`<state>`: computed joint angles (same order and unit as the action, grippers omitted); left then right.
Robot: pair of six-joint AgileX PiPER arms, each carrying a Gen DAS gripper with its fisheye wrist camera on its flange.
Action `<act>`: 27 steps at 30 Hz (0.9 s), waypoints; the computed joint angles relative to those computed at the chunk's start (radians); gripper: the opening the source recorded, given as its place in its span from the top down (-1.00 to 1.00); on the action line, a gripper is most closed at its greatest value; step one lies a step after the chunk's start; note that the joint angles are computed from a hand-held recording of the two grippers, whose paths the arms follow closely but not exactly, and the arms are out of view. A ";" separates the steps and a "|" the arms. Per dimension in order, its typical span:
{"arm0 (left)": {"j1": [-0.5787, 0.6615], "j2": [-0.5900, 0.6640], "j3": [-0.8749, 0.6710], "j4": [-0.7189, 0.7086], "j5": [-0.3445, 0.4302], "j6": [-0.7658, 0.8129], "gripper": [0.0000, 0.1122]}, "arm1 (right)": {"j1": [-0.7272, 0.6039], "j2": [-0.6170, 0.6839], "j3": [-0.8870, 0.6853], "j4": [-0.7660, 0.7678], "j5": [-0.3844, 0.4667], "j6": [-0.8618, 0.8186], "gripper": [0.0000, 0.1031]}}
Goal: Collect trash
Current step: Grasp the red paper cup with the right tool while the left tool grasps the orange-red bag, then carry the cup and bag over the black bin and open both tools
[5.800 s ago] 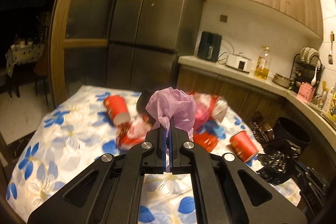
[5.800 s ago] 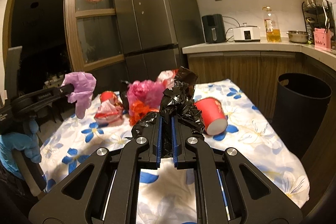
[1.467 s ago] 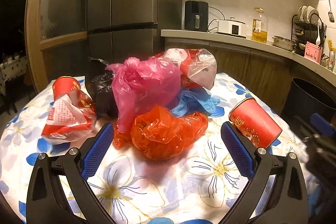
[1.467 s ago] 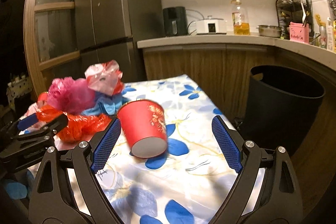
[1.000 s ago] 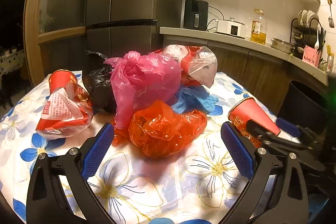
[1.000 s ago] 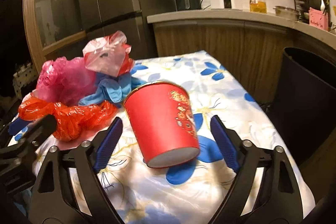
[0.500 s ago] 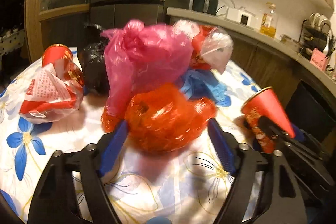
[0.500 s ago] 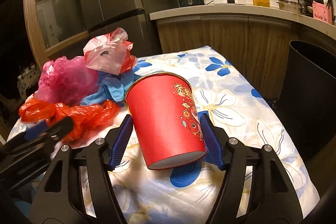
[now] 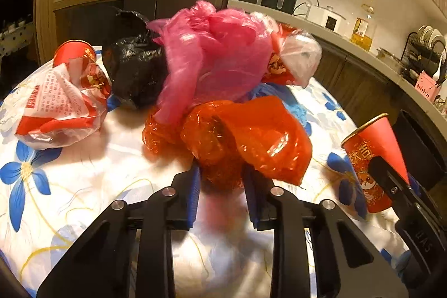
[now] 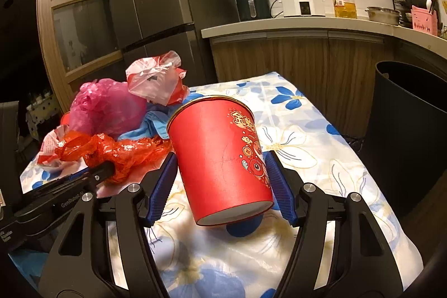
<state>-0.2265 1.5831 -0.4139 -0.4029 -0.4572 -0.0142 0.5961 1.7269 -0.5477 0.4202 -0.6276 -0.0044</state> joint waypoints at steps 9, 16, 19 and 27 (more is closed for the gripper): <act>-0.103 -0.179 0.164 -0.082 -0.045 0.071 0.50 | 0.030 -0.076 0.096 0.031 -0.042 0.001 -0.24; -0.208 -0.324 0.217 -0.323 -0.050 0.294 0.51 | 0.050 -0.156 0.159 0.083 -0.062 -0.022 -0.24; -0.252 -0.396 0.223 -0.428 -0.052 0.383 0.51 | 0.061 -0.199 0.180 0.111 -0.066 -0.047 -0.24; -0.397 -0.493 0.187 -0.672 -0.114 0.635 0.51 | 0.034 -0.321 0.226 0.131 -0.046 -0.088 -0.24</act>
<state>-0.6235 1.0896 -0.2271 -1.0753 -0.5709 0.6206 0.6306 1.4062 -0.3218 0.5517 -0.6737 -0.0923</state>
